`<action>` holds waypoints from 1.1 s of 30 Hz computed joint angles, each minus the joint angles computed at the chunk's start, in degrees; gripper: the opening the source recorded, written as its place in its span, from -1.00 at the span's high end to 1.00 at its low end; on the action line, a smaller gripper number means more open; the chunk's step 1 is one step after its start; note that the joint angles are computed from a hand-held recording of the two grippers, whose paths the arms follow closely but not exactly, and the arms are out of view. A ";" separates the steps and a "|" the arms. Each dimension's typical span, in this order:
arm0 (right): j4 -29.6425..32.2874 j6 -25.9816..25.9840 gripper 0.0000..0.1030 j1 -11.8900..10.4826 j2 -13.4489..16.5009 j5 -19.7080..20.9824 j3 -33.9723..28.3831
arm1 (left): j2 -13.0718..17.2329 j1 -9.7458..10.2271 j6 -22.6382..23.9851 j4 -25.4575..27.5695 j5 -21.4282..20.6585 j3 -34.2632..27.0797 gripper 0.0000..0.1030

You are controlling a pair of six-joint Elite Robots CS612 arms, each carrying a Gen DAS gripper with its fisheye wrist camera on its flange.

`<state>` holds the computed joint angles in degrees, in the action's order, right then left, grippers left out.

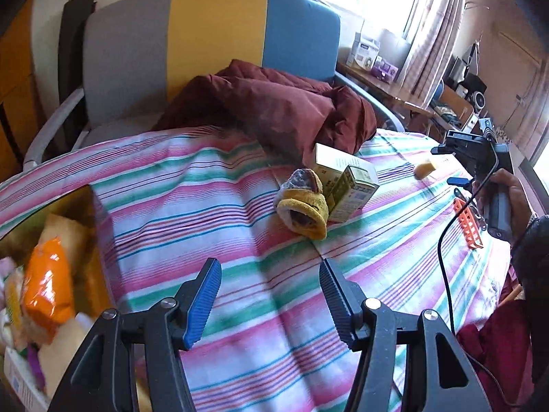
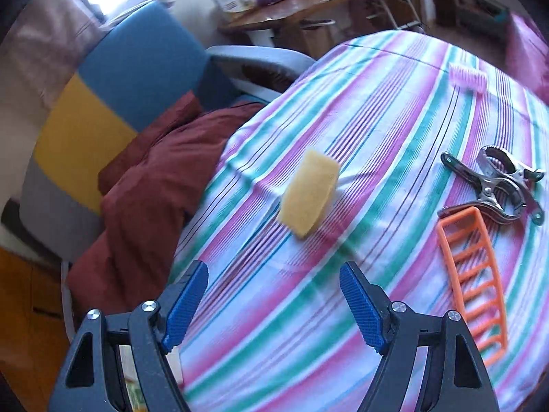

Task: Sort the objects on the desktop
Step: 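Grasp the small yellow sponge block with the right tool while the left approaches the yellow sock, then grasp the yellow knitted sock with the left tool while the right holds the sponge block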

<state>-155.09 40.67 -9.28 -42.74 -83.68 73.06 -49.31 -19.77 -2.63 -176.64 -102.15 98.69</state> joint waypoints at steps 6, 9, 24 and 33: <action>0.75 0.68 -0.44 -0.23 2.89 -2.00 -3.54 | 1.92 -0.54 0.61 2.95 0.97 -3.25 -0.17; 1.50 0.00 -0.41 -0.11 3.87 -3.19 -5.01 | 2.68 -0.70 1.41 3.95 0.87 -4.50 -0.20; 0.50 -0.88 -0.41 -1.08 5.55 -2.79 -6.75 | 7.32 -2.41 9.94 9.58 0.12 -12.77 -0.60; -0.49 0.96 -0.41 -1.42 5.79 -2.05 -6.75 | 10.66 -1.45 4.19 17.27 -4.74 -18.32 -0.54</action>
